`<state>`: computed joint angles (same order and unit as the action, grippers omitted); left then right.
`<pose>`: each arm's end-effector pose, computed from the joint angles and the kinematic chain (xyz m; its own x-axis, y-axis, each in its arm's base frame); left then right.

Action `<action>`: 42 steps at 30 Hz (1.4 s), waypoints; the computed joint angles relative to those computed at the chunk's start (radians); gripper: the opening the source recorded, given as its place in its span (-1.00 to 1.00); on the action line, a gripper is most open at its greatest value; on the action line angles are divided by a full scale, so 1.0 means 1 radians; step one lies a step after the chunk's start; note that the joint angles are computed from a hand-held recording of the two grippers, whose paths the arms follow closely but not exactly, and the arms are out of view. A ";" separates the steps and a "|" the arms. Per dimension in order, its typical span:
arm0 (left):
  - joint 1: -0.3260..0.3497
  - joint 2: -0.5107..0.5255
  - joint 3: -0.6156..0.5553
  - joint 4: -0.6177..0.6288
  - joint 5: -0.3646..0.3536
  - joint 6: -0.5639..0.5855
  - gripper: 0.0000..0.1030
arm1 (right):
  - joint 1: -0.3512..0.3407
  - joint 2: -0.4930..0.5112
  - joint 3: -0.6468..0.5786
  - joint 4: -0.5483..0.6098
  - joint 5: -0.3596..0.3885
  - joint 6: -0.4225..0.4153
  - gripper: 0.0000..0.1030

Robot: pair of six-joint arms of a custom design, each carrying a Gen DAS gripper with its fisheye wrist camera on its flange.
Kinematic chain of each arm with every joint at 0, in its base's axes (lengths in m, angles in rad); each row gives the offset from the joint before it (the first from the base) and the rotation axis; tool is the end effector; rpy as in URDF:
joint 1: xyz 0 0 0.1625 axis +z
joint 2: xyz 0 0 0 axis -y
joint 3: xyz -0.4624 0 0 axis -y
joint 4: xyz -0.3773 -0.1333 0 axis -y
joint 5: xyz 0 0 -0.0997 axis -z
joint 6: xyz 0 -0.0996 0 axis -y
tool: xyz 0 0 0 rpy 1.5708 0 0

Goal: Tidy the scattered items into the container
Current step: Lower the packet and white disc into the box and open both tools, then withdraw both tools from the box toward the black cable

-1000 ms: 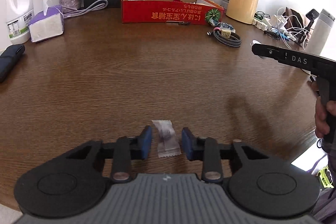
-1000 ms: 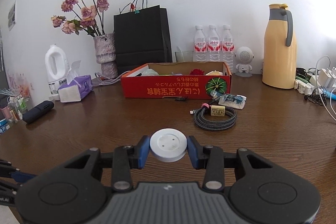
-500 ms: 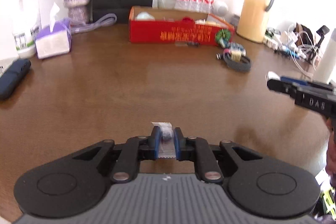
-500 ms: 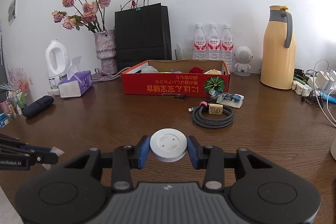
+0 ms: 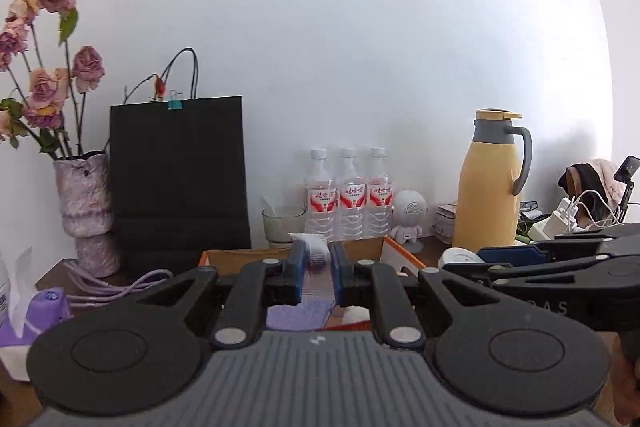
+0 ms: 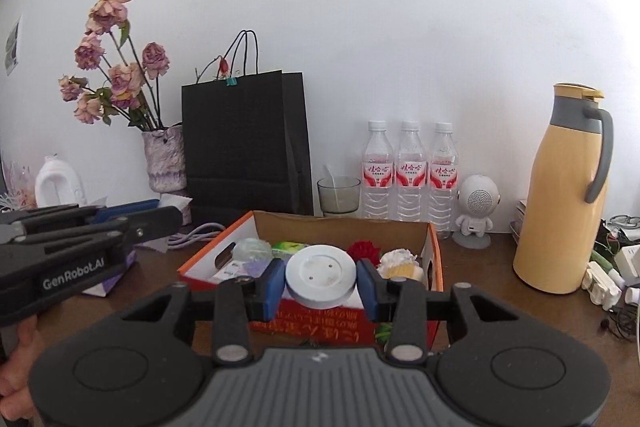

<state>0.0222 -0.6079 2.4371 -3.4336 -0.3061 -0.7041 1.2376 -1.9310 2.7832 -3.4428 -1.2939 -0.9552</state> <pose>-0.3786 -0.2367 0.0352 -0.6763 0.2147 -0.7046 0.7365 0.2115 -0.6425 0.0800 -0.2597 0.3460 -0.7087 -0.3493 0.6130 -0.7055 0.3628 -0.6088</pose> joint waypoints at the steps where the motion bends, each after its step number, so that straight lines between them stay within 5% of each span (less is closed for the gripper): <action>1: 0.039 0.018 -0.029 -0.092 -0.008 0.097 -0.72 | 0.057 0.064 -0.044 -0.017 -0.064 0.038 -0.26; 4: 0.167 0.005 -0.112 -0.115 -0.080 0.216 -0.72 | 0.190 0.231 -0.198 -0.002 -0.238 0.114 -0.26; 10: 0.432 -0.101 -0.336 0.363 -0.275 0.149 -0.72 | 0.329 0.482 -0.533 0.307 -0.537 0.255 -0.26; 15: 0.596 -0.066 -0.514 0.656 -0.412 0.072 -0.72 | 0.347 0.671 -0.709 0.512 -0.676 0.376 -0.26; 21: 0.660 -0.021 -0.586 0.763 -0.451 0.038 -0.64 | 0.346 0.814 -0.791 0.599 -0.847 0.415 -0.25; 24: 0.663 -0.026 -0.602 0.781 -0.457 0.046 -0.11 | 0.350 0.813 -0.813 0.644 -0.851 0.449 -0.05; 28: 0.652 -0.062 -0.620 0.831 -0.481 0.007 0.08 | 0.355 0.760 -0.824 0.692 -0.797 0.501 0.40; 33: 0.604 -0.113 -0.625 0.956 -0.440 -0.066 0.37 | 0.387 0.679 -0.778 0.647 -0.803 0.487 0.51; 37: 0.518 -0.139 -0.557 0.975 -0.283 -0.139 0.97 | 0.398 0.601 -0.700 0.514 -0.786 0.442 0.66; 40: 0.442 -0.126 -0.494 0.934 -0.147 -0.140 1.00 | 0.377 0.526 -0.608 0.370 -0.684 0.385 0.66; 42: 0.398 -0.127 -0.433 0.812 -0.119 -0.104 1.00 | 0.360 0.482 -0.535 0.251 -0.608 0.337 0.67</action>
<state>0.4197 -0.7354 2.0036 -2.6212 -0.4256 -0.8082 1.5971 -1.4494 2.2483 -3.1917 -1.9015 -0.6180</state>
